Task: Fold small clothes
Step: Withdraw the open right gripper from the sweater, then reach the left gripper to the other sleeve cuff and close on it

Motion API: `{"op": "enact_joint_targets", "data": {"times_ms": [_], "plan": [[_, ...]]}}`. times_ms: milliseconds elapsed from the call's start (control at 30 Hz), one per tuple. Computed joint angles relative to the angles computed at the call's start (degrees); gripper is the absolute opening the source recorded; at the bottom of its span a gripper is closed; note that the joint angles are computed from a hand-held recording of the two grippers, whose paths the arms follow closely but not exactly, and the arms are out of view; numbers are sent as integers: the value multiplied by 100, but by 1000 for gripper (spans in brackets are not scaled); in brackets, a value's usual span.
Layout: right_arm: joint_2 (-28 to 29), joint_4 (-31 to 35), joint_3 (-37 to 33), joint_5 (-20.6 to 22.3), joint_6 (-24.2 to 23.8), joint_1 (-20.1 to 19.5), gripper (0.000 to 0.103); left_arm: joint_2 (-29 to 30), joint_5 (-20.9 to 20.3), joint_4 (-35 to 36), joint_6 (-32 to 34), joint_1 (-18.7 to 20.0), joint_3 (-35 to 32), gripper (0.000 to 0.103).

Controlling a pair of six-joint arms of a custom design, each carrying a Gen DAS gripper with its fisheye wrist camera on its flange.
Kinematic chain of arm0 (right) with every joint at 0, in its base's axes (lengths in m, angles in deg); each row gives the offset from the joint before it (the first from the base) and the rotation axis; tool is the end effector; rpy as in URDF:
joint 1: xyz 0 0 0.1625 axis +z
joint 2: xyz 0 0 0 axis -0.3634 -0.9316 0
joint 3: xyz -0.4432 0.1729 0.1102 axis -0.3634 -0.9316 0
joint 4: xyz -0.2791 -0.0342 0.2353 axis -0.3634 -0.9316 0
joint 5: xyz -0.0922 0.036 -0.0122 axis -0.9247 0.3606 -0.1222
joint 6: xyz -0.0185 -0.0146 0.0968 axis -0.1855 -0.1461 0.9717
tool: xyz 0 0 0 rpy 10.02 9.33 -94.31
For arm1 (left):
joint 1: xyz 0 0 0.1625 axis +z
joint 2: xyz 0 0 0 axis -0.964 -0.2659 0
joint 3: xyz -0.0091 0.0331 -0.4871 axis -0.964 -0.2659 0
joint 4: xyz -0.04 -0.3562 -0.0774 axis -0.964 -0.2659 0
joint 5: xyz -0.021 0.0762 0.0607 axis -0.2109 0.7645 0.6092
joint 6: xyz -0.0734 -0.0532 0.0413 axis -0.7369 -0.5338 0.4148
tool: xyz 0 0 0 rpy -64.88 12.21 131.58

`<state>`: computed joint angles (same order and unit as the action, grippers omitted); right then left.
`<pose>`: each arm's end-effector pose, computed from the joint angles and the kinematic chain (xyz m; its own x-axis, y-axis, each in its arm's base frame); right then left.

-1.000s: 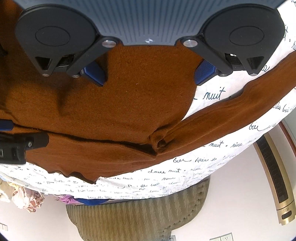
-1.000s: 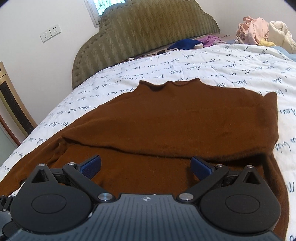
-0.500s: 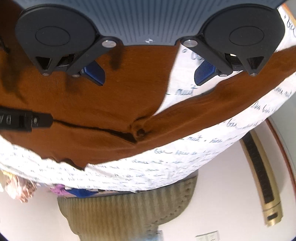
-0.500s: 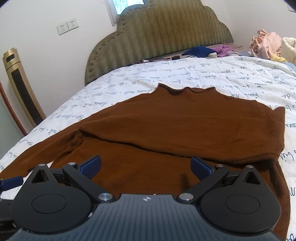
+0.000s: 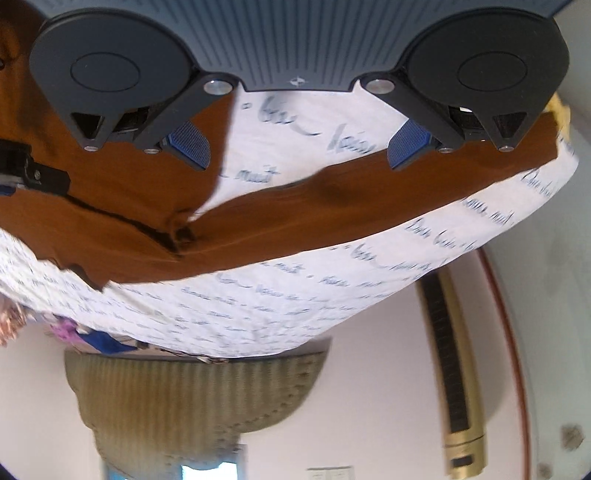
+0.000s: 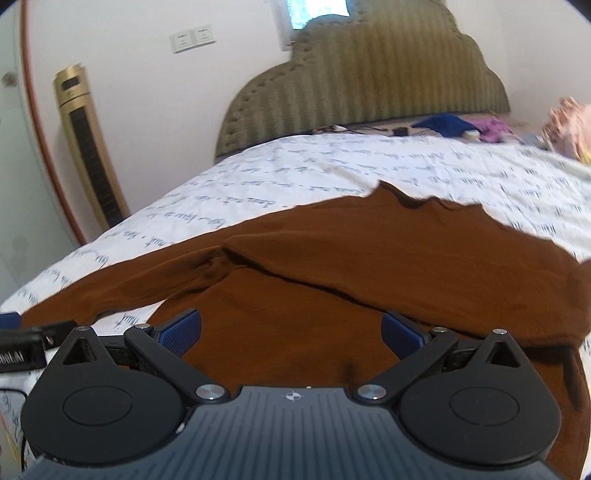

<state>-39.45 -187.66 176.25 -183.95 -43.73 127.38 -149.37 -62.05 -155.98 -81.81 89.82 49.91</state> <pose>0.2173 -0.3706 0.2088 -0.7657 -0.4045 0.5001 -0.6387 0.5693 -0.5176 -0.2724 -0.3012 0.1722 -0.6178 -0.4018 -0.6759 0.3992 0.5802 -0.7099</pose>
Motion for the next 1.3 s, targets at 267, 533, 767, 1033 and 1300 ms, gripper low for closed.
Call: {"op": "enact_joint_targets", "data": {"times_ms": [267,533,767,1033,1300], "plan": [[169,176,-72,16,-925,465,102,-992,-778,1782,-1768,-406,-74,103],[712,-65,-272,-243,-2479,1294,102,-1526,-1865,4007,-3650,-673,-441,103],[1482,-374,-461,157,-3471,1716,90,-2809,-1558,2796,-3278,-869,231,103],[2210,-267,-732,122,-3921,2048,85,-4020,-1109,1110,-2753,-821,1017,103],[2625,-350,-923,156,-3924,2073,85,-4477,-588,-790,-2053,-173,1770,102]]}}
